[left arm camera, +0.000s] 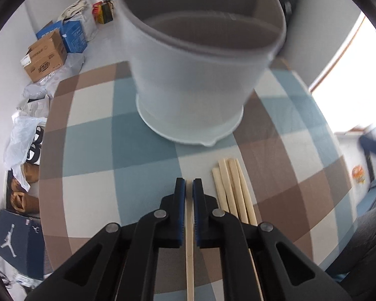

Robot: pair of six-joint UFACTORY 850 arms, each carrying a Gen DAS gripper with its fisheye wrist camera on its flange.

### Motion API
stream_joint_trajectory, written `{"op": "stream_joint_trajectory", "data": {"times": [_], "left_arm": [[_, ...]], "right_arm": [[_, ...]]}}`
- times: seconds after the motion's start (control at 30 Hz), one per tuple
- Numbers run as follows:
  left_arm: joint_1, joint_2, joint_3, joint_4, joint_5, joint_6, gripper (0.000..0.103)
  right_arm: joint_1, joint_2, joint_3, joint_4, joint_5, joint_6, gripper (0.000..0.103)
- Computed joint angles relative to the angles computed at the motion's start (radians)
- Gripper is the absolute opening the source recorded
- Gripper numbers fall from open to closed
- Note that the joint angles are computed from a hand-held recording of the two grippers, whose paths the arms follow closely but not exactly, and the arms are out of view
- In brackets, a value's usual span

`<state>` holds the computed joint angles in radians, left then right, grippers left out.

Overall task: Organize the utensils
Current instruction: 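Pinch one chopstick with the right gripper while the left gripper holds its chopstick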

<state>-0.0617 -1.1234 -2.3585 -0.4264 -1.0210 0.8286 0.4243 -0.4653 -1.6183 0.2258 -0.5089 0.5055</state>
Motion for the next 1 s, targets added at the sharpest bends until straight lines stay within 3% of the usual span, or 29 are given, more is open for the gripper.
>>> {"op": "stream_joint_trajectory", "data": {"times": [0.1, 0.2, 0.27, 0.43, 0.73, 1.0], "left_arm": [[0.027, -0.038, -0.081, -0.081, -0.041, -0.015, 0.002], [0.050, -0.071, -0.151, -0.140, -0.067, -0.051, 0.002], [0.060, -0.057, -0.136, -0.177, -0.065, -0.047, 0.002], [0.058, -0.005, -0.042, -0.276, -0.014, -0.038, 0.002], [0.074, -0.001, -0.039, -0.357, -0.010, -0.013, 0.002], [0.084, -0.034, -0.100, -0.372, -0.039, -0.044, 0.002]], "right_arm": [[0.008, -0.066, -0.067, 0.069, -0.078, -0.080, 0.086], [0.010, -0.143, -0.151, 0.109, -0.174, -0.106, 0.065], [0.010, -0.192, -0.210, 0.121, -0.228, -0.107, 0.046], [0.019, -0.285, -0.334, 0.102, -0.303, -0.076, 0.028], [0.037, -0.391, -0.478, 0.008, -0.366, 0.014, 0.014], [0.050, -0.467, -0.597, -0.039, -0.439, 0.064, 0.015]]}}
